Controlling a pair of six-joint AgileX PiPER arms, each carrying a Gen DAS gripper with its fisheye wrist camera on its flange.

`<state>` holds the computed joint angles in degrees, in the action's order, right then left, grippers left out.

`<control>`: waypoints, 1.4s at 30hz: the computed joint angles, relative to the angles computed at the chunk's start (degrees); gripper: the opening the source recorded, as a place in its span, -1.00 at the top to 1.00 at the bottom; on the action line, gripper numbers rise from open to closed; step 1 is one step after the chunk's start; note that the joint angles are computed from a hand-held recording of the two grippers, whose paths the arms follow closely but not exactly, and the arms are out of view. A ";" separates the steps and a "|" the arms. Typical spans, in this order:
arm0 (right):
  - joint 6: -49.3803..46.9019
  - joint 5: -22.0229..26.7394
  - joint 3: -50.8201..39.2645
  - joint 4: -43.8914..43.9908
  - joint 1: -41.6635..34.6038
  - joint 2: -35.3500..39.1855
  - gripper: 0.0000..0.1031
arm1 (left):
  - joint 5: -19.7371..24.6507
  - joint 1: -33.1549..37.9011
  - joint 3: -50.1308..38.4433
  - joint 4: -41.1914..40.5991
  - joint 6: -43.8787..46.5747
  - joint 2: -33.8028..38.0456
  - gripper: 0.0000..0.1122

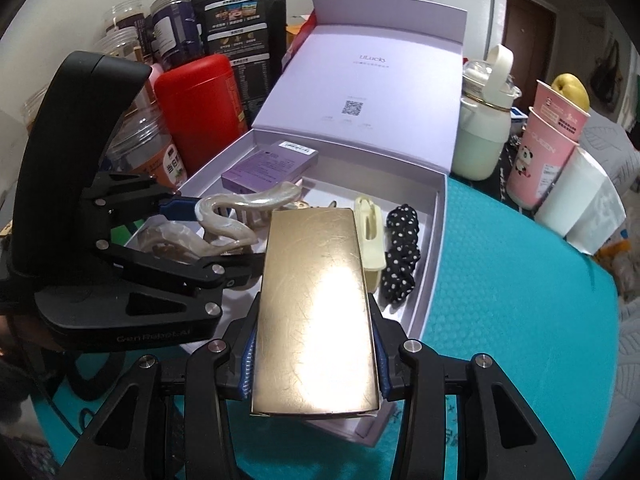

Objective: Organize rigid objects
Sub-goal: 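Lower and open both tools to release claw clip and gold case in the box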

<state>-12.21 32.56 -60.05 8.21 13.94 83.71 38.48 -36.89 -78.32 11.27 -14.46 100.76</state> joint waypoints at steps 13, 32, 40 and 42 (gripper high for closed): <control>-0.04 -0.94 -2.46 -1.77 1.27 3.43 0.16 | 2.96 2.10 0.45 -3.91 3.93 0.70 0.02; -0.01 -1.42 -3.60 -1.77 -0.21 8.54 0.16 | 5.41 2.00 -4.45 -2.35 1.98 4.45 0.02; 3.05 -0.93 -5.07 -3.77 0.29 9.43 0.14 | 6.16 2.73 -6.41 -3.42 2.64 5.50 0.02; 3.39 -0.76 -4.97 -3.94 0.27 8.95 0.09 | 5.34 3.15 -5.49 -3.96 3.14 4.98 0.02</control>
<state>-8.82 31.80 -65.02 4.27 14.21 92.66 43.81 -33.74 -83.81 7.32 -11.32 105.74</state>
